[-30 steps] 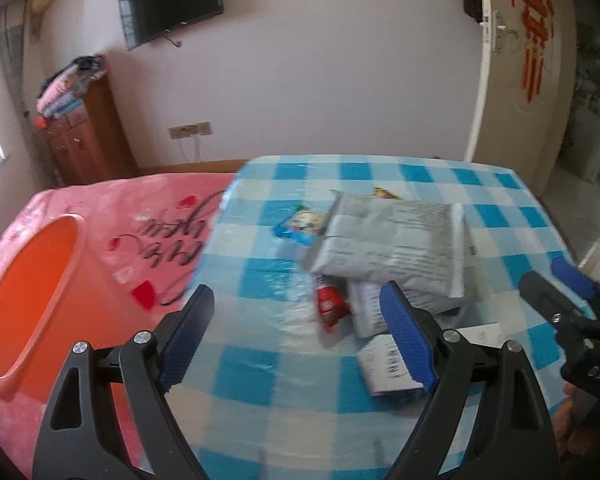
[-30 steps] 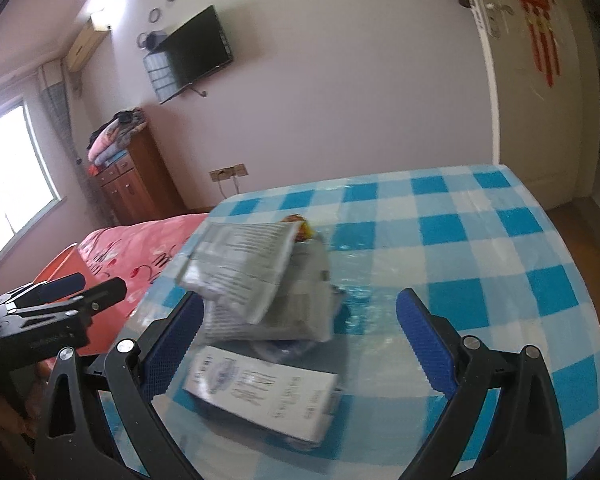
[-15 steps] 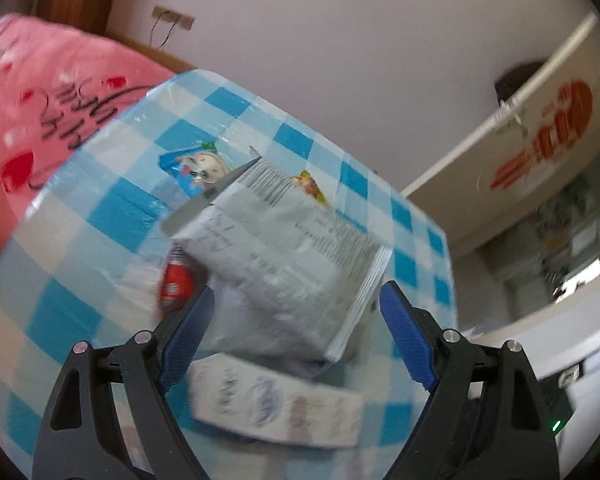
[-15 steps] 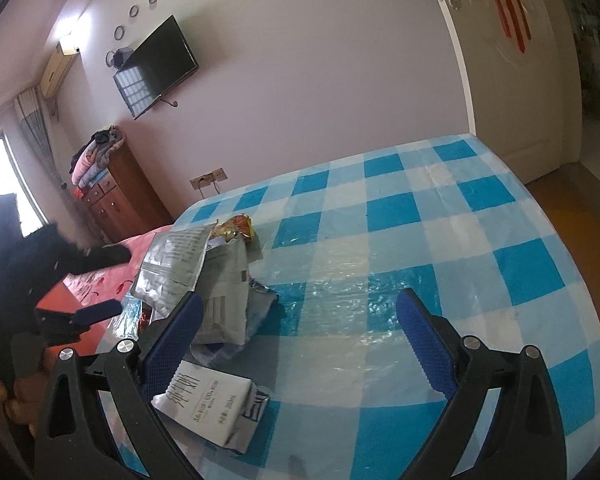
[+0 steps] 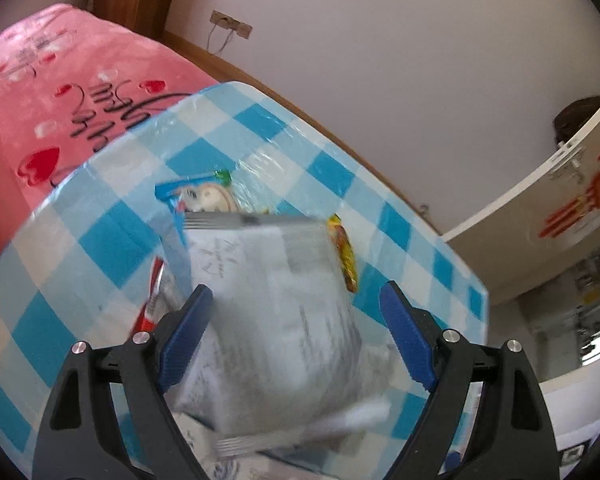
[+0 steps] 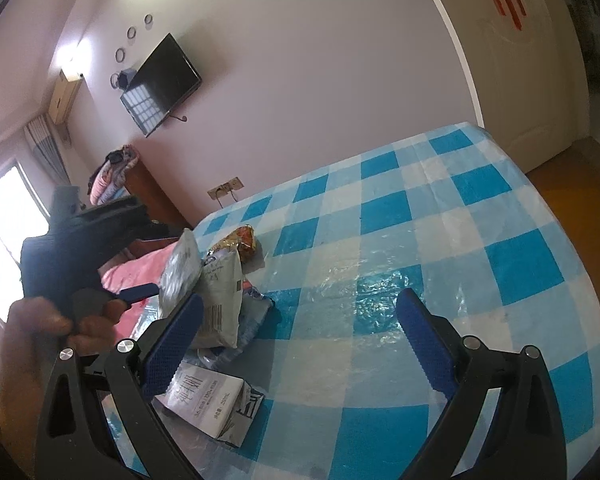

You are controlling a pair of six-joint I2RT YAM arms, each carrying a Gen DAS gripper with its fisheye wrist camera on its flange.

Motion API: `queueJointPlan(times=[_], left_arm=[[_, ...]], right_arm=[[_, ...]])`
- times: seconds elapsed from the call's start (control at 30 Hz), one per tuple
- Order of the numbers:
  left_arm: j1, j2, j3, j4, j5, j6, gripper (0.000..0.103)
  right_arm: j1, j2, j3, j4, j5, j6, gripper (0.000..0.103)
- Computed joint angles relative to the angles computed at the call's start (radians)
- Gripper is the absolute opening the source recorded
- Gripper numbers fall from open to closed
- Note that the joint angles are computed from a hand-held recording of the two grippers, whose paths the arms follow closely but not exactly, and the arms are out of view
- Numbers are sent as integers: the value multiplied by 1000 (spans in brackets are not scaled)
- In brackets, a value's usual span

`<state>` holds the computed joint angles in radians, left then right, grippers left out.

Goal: Collect trash
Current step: 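Grasp the grey paper packet with the left gripper and lift it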

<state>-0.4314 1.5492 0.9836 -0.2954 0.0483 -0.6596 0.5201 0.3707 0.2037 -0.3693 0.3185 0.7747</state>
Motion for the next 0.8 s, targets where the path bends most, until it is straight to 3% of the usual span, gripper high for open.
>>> queueJointPlan(times=[0.17, 0.43, 0.6, 0.8], left_arm=[[-32, 69, 85, -91, -98, 70, 85], [-63, 29, 26, -100, -175, 176, 85], [-54, 18, -10, -83, -156, 201, 85], [-9, -11, -70, -23, -75, 266, 86]], right_arm=[[-87, -76, -14, -36, -89, -24, 96], [-106, -32, -18, 4, -171, -51, 96], [-53, 58, -14, 60, -152, -71, 96], [-58, 152, -23, 143, -218, -89, 96]])
